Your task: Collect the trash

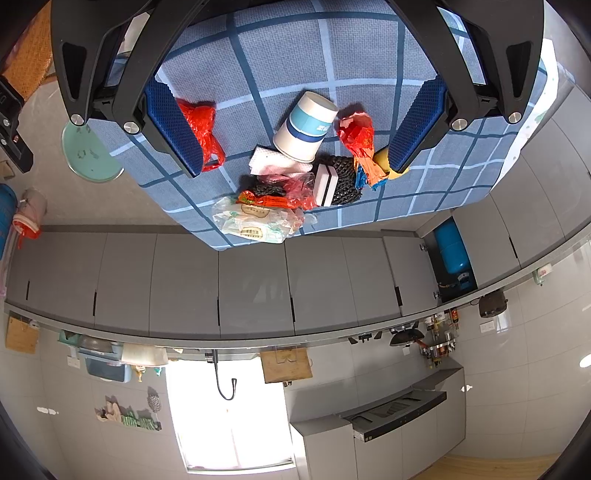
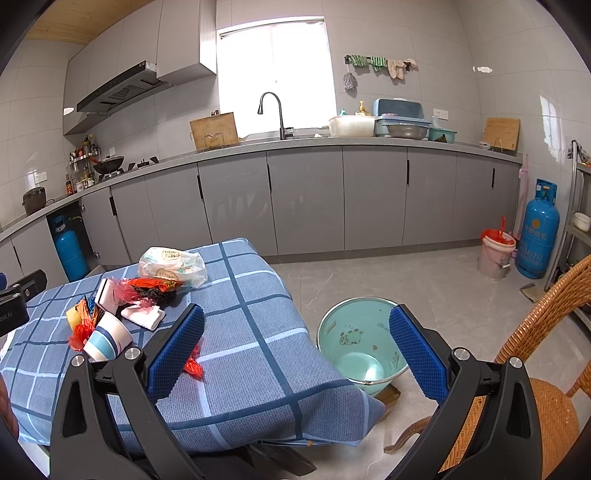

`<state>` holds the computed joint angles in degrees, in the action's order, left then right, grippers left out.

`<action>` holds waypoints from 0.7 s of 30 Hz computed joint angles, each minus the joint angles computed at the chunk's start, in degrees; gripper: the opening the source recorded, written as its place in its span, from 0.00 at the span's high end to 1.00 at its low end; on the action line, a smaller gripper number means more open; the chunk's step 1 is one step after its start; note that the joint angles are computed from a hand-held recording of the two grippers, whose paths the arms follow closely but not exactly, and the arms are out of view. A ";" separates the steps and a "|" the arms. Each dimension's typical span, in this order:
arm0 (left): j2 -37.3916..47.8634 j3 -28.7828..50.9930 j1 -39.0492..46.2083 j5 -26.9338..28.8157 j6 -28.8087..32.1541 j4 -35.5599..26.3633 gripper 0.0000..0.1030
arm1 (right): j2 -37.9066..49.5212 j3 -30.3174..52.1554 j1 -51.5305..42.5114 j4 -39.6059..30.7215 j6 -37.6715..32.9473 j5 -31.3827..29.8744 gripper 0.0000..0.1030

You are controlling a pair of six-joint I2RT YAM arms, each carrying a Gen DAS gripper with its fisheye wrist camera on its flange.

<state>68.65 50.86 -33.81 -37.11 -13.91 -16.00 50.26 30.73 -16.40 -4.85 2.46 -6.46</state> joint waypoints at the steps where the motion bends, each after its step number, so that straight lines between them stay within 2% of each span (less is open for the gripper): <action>1: -0.04 -0.11 -0.13 -0.09 -0.05 0.10 0.04 | 0.00 0.02 -0.14 -0.03 -0.07 -0.21 0.04; 21: 0.10 -0.80 0.61 0.36 0.26 0.62 0.04 | 0.45 -1.23 1.67 1.42 0.18 1.14 0.04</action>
